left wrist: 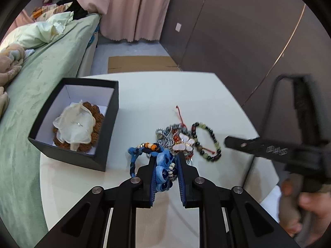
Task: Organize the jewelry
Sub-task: 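Carry the blue bracelet into the box with the left tool while the right tool grasps the green-black bracelet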
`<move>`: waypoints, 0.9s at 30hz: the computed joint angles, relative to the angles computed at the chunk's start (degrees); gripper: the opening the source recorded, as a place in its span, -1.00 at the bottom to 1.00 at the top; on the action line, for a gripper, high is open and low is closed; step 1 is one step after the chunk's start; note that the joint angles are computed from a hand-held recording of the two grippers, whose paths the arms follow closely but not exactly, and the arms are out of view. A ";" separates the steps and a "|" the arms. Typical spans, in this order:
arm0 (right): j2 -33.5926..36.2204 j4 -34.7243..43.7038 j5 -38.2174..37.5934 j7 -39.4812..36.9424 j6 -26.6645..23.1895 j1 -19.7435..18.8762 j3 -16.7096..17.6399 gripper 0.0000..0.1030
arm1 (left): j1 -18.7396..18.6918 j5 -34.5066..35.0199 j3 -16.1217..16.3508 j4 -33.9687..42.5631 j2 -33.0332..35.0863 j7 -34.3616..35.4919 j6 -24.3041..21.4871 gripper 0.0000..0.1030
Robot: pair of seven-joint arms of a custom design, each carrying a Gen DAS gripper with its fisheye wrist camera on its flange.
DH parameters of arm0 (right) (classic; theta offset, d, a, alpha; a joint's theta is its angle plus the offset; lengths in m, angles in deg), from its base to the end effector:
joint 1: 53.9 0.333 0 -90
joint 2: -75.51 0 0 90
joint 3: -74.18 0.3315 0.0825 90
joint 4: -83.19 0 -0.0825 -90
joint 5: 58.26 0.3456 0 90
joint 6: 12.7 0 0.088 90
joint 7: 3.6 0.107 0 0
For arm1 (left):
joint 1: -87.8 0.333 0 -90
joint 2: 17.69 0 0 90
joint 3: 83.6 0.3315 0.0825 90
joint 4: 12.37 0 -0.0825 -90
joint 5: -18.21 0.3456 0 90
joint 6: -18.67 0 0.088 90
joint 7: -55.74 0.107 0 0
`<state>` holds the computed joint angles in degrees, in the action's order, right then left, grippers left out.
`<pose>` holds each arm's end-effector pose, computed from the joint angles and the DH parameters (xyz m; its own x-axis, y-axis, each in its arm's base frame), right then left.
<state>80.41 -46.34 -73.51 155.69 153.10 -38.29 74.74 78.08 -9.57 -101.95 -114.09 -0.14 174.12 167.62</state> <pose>0.5186 0.1664 0.4262 -0.5217 -0.7545 -0.3982 -0.6736 0.6507 -0.3505 0.5856 -0.2751 0.4837 -0.6052 -0.7552 0.2517 -0.7237 0.3902 -0.5693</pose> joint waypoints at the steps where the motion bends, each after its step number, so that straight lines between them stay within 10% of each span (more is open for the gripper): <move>1: 0.51 0.82 -1.14 0.36 -1.00 0.18 -0.24 -0.37 | 0.62 -1.22 -0.40 0.15 -0.15 0.69 -0.37 -0.64; 11: 3.28 6.89 -9.77 2.88 -10.37 1.71 -1.14 -0.40 | 3.07 -9.59 -0.22 1.42 -1.69 4.58 -2.26 -0.64; 17: 5.87 12.33 -13.92 1.93 -20.30 3.50 -1.02 -0.83 | 3.97 -12.80 0.47 2.87 -1.78 5.55 -2.42 -0.64; 27: 2.11 9.27 -15.46 4.08 -13.63 3.17 -0.63 -0.86 | 6.11 -14.88 1.49 7.16 0.32 3.05 -3.34 -0.64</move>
<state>82.52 -37.07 -88.97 159.77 139.47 -35.12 74.11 84.19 -24.45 -100.45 -106.93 0.18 177.16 164.29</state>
